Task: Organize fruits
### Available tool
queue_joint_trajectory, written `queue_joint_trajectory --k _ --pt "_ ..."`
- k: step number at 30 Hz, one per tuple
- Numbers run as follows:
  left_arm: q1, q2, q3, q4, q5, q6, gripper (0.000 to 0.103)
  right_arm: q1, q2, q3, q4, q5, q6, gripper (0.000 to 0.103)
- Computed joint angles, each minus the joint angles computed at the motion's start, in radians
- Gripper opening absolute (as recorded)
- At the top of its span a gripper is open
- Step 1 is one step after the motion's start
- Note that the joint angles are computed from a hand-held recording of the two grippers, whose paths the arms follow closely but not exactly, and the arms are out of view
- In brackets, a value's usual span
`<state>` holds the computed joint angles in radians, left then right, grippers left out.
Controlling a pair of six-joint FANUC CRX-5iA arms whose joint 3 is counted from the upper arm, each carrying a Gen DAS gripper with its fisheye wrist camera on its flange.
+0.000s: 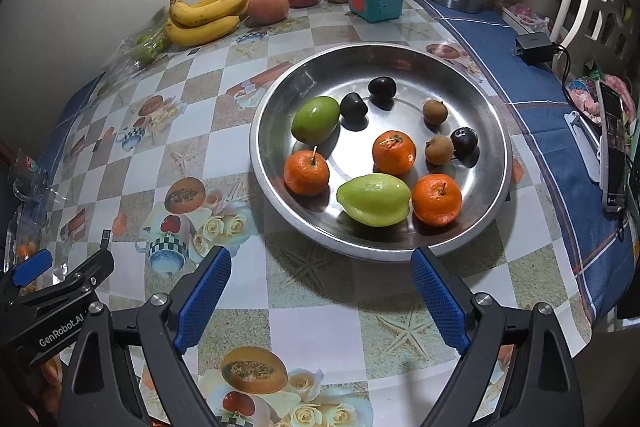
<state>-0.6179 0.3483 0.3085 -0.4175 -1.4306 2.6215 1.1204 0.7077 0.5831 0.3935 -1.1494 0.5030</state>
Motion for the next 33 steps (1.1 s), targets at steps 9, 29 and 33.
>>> queue_joint_trajectory --k 9,29,33 --pt "0.020 -0.021 -0.031 0.024 0.015 0.030 0.097 -0.003 0.020 0.032 -0.027 -0.019 0.031 0.092" --pt "0.027 -0.028 -0.043 0.032 0.030 0.036 0.097 -0.006 0.031 0.056 -0.056 -0.033 0.058 0.092" --pt "0.028 -0.030 -0.044 0.033 0.032 0.034 0.097 -0.007 0.031 0.055 -0.058 -0.034 0.058 0.092"
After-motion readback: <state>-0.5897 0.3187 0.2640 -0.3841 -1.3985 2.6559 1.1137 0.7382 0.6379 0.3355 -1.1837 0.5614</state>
